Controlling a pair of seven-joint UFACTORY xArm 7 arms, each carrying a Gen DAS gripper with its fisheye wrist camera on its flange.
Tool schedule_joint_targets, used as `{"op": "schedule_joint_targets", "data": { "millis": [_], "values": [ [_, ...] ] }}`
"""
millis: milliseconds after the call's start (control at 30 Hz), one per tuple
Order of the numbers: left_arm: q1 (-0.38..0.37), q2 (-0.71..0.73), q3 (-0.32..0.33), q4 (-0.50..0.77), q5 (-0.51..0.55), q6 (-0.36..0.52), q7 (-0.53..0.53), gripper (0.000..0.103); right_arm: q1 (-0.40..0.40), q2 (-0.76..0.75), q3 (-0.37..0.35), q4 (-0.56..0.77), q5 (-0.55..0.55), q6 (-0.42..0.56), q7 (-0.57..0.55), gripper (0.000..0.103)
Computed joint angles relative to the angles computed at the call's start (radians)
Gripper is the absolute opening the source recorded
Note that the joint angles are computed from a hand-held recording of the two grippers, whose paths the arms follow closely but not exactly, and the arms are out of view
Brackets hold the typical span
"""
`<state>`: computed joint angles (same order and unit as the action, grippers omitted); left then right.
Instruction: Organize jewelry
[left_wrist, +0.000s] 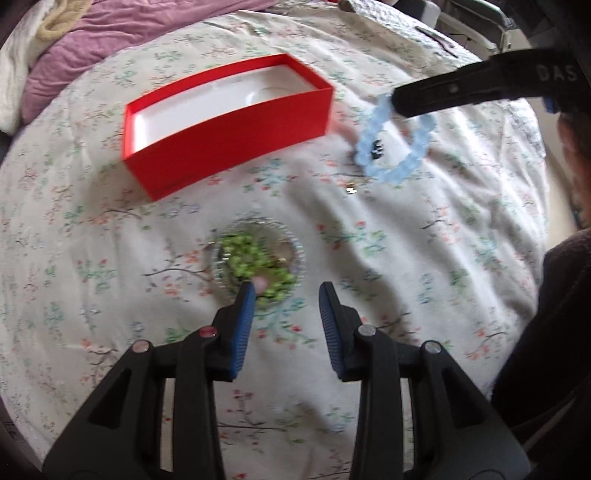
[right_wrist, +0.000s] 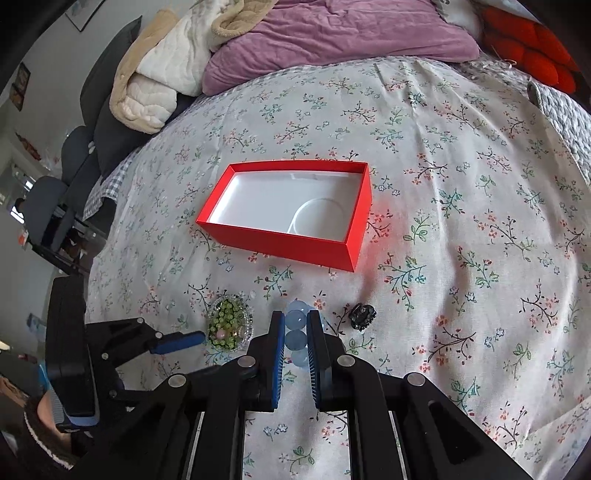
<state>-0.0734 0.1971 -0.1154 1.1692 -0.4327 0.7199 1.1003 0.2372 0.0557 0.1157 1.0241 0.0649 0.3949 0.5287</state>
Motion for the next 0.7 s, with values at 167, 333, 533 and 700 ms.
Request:
{"op": "schedule_joint_targets", "data": {
  "millis": [167,333,533,700],
  "values": [
    [-0.014,0.013,0.002,-0.034,0.070,-0.082,0.022,0.037,0.001,0.005,0.002,0.005,0.006,0.000,-0.004,0.012],
    [-0.028,-0.004,0.000,-0.091,0.149,-0.161,0.034,0.012,0.003,0.010,0.002,0.009,0.010,0.004,-0.008,0.012],
    [-0.013,0.007,0.006,-0.055,0.142,-0.123,-0.011,0.012,0.003,0.008,0.000,0.005,0.005,0.005,0.000,0.012],
    [0.028,0.005,-0.008,0.004,0.004,-0.064,0.007,0.006,0.001,0.005,0.000,0.001,0.006,0.001,0.000,0.012]
  ]
}}
